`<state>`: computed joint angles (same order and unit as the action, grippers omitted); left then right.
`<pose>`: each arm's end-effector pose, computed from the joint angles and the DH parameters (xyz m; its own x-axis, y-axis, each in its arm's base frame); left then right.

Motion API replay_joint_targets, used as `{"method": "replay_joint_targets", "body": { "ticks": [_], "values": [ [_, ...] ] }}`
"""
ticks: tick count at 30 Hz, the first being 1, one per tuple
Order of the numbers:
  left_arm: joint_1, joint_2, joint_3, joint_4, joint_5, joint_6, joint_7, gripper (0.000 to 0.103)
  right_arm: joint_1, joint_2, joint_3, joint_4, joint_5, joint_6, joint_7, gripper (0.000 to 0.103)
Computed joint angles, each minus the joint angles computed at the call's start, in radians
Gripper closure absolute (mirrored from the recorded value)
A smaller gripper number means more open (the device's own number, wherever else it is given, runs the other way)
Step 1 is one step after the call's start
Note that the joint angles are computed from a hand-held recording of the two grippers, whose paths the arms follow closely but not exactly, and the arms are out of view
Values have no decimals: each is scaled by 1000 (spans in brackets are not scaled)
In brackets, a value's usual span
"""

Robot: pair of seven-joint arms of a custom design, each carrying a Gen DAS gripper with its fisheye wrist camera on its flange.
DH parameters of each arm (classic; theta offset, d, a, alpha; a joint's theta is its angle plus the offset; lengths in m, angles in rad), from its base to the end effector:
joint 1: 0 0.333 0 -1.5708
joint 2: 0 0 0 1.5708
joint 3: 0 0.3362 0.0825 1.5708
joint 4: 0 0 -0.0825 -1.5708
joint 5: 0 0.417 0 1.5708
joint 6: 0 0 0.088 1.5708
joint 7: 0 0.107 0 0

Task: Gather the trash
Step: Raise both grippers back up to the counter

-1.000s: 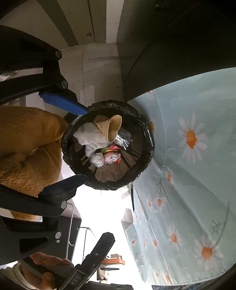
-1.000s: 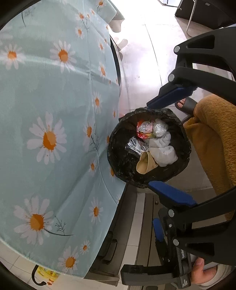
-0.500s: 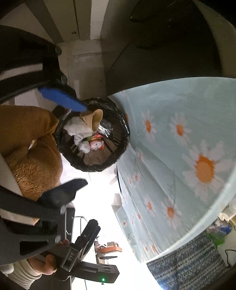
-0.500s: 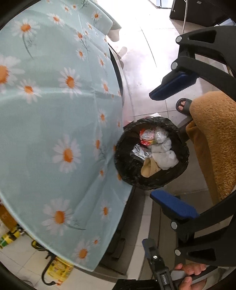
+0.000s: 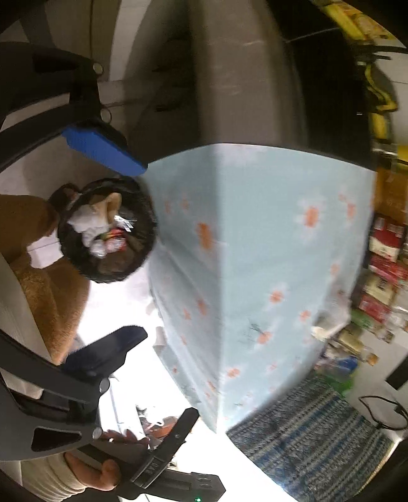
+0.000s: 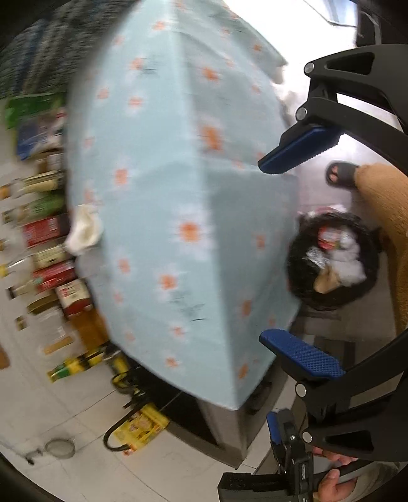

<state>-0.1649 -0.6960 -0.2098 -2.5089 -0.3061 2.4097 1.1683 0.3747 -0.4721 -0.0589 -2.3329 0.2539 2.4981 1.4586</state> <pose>0.3753 -0.1641 0.5784 0.1002 -0.9267 0.3623 -0.8594 -0.2641 -0.4378 0.4564 0.1433 0.5955 0.3269 -0.9233 -0.2016 -0.7926 -0.1516 -0.5906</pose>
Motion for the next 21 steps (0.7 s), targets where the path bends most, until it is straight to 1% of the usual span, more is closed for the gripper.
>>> {"method": "replay_joint_targets", "body": {
  "ticks": [2,4,6,8,11,14,16,20,21],
  "values": [
    [19,15,-10,30,16,7,-20,8,15,30,-23,43,23,36,-46,5],
    [35,38,-17,63,35,16,-37,8,17,68,-36,97,46,42,-72,5],
    [55,64,-30,96,59,29,-64,8,29,116,-67,166,109,31,-133,5],
    [69,86,-42,127,83,34,-93,8,30,168,-85,237,173,18,-208,5],
    [95,135,-59,187,123,46,-153,8,17,231,-95,327,250,0,-311,5],
    [111,173,-75,238,167,54,-211,8,-1,324,-111,448,365,-52,-413,5],
    [124,209,-90,287,209,48,-253,8,-27,385,-106,524,402,-90,-441,5],
    [139,267,-110,364,290,27,-339,8,-88,511,-77,677,418,-157,-451,5],
    [146,284,-120,388,319,14,-371,8,-105,556,-69,734,426,-186,-456,5]
  ]
}}
